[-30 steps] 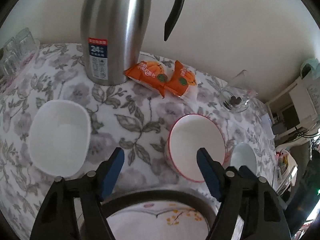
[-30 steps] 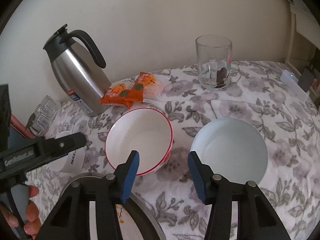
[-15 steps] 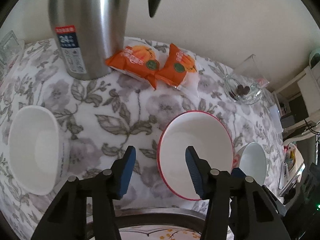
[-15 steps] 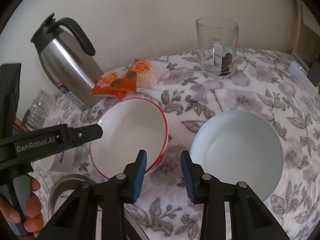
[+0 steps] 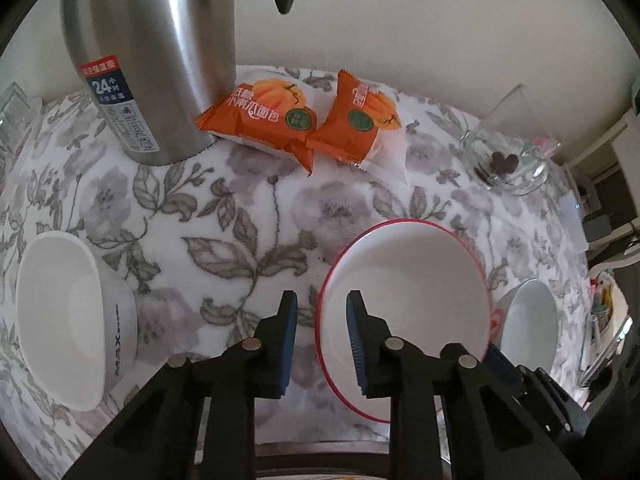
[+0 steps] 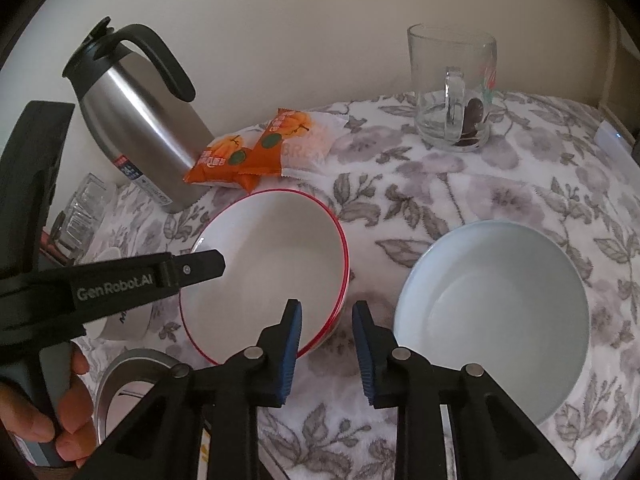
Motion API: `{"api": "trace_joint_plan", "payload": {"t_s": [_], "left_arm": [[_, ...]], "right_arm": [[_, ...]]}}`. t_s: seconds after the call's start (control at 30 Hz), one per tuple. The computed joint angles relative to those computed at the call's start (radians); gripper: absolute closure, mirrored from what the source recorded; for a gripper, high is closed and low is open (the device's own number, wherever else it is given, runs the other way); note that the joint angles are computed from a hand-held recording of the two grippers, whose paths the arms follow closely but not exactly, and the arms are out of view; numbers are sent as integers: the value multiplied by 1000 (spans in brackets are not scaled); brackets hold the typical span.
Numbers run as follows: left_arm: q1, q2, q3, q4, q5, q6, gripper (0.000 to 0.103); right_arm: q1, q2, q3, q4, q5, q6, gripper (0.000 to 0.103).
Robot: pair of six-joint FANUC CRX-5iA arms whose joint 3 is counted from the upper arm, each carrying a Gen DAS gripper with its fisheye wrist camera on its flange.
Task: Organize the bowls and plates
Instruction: 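Close both grippers on the strawberry bowl rim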
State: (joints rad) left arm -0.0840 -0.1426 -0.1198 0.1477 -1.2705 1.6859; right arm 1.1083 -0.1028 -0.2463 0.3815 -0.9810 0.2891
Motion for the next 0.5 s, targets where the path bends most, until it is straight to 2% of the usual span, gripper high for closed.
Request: {"api": "trace_joint_plan", "payload": {"t_s": [0.17,0.4,0.5], "left_arm": [[-7,23,2,-12,-2,13,80],[-23,42,5,-20,5,15,92],[-42,46,14,-42,7,27,93]], "right_arm": [[-4,14,11,-14,4,17,76],[-15,8,8,-34,21,33,76],[-12,19,16,-27,11,27,76]]}}
